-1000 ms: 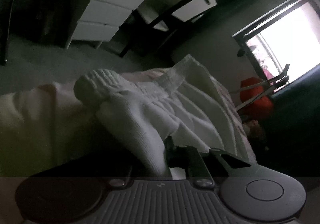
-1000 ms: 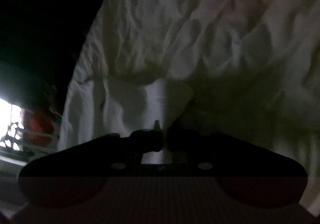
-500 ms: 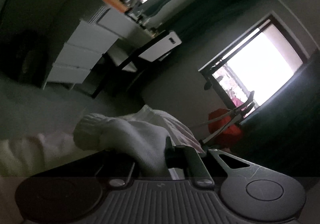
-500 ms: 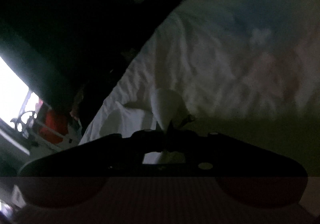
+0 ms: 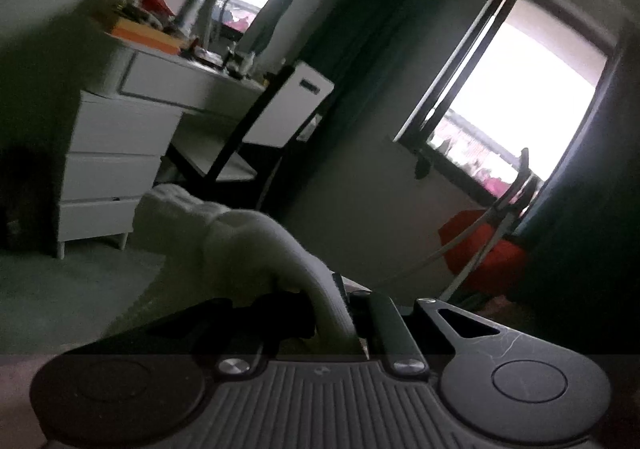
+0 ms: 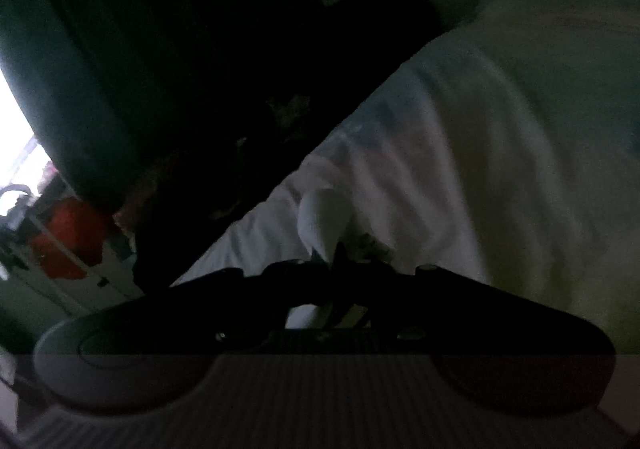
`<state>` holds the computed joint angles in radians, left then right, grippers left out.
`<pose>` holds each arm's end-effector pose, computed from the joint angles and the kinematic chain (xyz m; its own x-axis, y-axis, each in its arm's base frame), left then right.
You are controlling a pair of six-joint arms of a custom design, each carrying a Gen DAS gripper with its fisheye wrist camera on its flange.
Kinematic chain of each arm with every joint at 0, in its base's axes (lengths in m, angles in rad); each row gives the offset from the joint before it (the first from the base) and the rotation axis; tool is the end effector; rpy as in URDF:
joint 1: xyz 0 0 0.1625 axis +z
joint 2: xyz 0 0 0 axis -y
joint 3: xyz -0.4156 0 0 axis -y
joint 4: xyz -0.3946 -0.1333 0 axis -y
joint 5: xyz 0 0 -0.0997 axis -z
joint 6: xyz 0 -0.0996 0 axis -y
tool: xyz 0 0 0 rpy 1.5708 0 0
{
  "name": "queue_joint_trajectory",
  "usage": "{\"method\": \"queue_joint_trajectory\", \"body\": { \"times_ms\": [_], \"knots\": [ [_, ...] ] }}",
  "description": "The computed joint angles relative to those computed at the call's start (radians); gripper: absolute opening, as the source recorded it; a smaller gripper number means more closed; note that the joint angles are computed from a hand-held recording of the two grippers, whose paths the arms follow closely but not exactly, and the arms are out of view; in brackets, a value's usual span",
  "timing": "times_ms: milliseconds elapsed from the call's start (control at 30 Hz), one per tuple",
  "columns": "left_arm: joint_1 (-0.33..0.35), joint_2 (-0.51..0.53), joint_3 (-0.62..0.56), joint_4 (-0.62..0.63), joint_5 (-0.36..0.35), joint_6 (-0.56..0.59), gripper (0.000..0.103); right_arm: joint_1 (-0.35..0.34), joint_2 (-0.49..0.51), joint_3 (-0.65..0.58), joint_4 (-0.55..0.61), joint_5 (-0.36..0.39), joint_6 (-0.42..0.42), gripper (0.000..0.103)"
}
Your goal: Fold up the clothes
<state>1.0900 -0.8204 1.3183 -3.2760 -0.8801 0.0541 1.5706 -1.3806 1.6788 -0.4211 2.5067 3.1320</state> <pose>-0.1665 -0.7447 0.3439 -0.9485 -0.1542 -0.2767 0.2160 0.3240 -0.9210 0.0530 -0.5266 0.3630 -0.5929 0.8003 -0.0892 -0.0057 -0.1149 -0.9934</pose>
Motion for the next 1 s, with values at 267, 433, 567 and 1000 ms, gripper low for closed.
{"method": "queue_joint_trajectory", "body": {
  "times_ms": [267,433,567,1000],
  "knots": [
    [0.025,0.377,-0.472,0.178,0.167,0.267,0.009,-0.129,0.217,-0.249,0.115,-0.051,-0.032,0.006],
    [0.025,0.415,-0.520,0.221,0.199,0.243,0.014,-0.139,0.207,-0.227,0.114,-0.080,-0.005,0.012],
    [0.017,0.277,-0.314,0.224,0.116,0.159,0.055,-0.123,0.144,-0.146,0.136,-0.103,0.039,0.082],
    [-0.002,-0.183,0.335,0.149,-0.042,-0.237,0.091,-0.077,-0.258,0.533,-0.094,-0.442,0.524,0.086]
  ]
}}
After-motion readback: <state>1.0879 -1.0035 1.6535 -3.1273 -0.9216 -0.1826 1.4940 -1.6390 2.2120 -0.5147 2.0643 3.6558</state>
